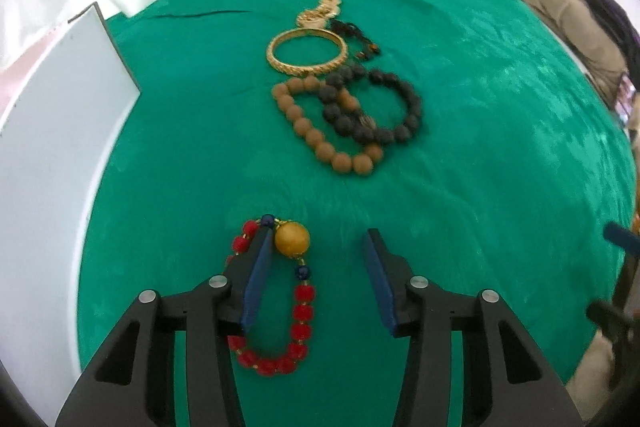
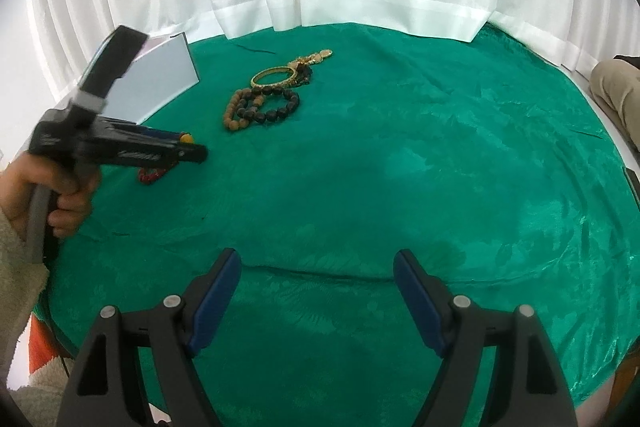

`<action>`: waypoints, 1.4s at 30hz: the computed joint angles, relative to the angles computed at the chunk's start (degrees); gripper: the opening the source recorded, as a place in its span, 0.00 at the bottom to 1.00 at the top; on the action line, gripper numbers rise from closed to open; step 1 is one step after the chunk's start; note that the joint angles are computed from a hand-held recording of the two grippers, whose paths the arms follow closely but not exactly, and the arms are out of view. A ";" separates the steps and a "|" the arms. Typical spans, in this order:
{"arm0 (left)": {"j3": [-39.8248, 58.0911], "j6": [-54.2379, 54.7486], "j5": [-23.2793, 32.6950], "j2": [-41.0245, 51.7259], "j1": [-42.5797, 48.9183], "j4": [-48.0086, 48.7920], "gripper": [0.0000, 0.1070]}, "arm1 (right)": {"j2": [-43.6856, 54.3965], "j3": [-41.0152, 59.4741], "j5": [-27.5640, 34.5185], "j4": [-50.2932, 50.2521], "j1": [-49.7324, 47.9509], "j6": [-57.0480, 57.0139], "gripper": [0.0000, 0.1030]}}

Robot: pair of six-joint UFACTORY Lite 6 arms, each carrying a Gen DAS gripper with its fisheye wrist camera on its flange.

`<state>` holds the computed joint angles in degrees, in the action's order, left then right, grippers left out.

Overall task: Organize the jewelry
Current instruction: 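Grasp the red bead bracelet with the left gripper while the right gripper grasps the black bead bracelet, then carry the red and black bead bracelets into the white tray and release both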

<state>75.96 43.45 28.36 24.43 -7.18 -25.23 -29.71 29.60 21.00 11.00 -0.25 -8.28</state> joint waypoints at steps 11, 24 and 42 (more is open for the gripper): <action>-4.24 17.92 15.90 -4.49 16.22 -28.63 0.14 | 5.34 5.70 5.01 21.59 -8.54 -23.67 0.78; -11.99 20.94 35.28 -20.14 36.11 -34.40 0.14 | 60.60 67.12 23.59 22.56 0.84 -31.34 0.30; -12.31 20.60 39.94 -23.11 45.14 -31.61 0.14 | 67.52 78.59 31.94 18.14 1.93 -30.36 0.12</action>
